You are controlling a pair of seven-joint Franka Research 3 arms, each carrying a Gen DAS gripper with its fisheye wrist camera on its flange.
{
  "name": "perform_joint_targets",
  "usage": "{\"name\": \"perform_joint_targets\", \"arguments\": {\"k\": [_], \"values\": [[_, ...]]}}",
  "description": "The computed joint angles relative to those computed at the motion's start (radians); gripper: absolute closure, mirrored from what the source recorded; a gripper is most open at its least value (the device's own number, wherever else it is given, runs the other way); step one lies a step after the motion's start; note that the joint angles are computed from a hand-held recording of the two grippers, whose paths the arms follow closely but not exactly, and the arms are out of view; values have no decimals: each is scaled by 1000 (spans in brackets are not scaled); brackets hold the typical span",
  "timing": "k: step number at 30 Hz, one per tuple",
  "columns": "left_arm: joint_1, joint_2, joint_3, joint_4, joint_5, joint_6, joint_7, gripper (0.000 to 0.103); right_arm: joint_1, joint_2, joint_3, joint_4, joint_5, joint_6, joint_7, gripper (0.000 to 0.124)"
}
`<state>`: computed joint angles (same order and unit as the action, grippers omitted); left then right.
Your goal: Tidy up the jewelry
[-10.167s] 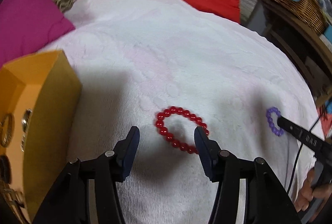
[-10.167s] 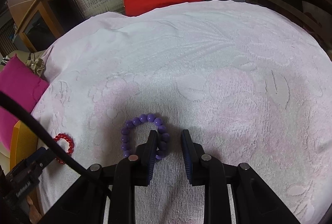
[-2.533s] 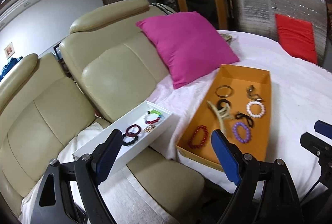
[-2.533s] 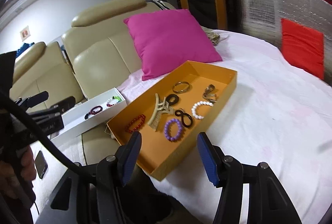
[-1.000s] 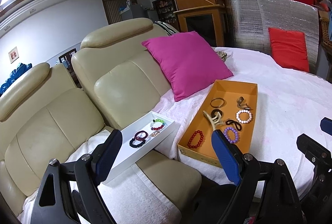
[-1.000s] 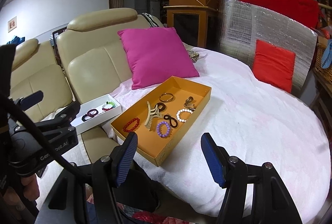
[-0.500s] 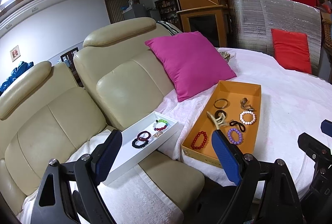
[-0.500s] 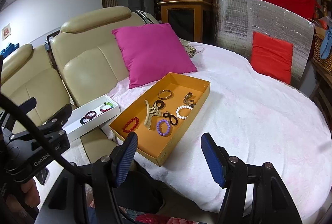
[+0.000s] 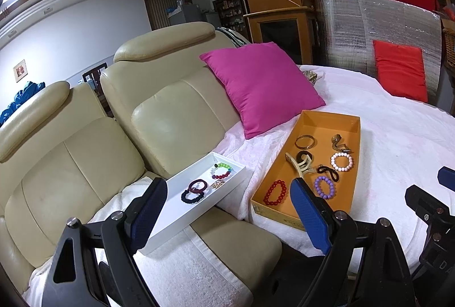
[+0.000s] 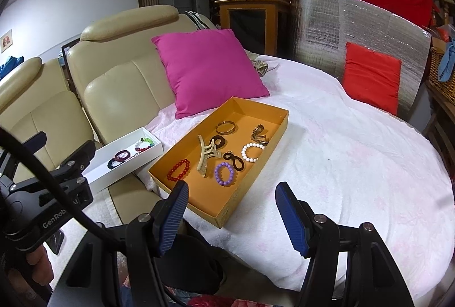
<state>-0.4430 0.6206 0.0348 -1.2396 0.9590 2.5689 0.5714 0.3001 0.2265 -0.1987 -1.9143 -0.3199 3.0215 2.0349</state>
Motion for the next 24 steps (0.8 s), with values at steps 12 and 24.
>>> {"name": "perform_joint_targets", "arguments": {"k": [12,24], "values": [[20,16,-5,14,-34,15,23,14,16,33,-7,46,-7,-27,12,57],[29,73,1,88,-100,18,76,14,24,91,-15,121,-4,-67,14,57]]}}
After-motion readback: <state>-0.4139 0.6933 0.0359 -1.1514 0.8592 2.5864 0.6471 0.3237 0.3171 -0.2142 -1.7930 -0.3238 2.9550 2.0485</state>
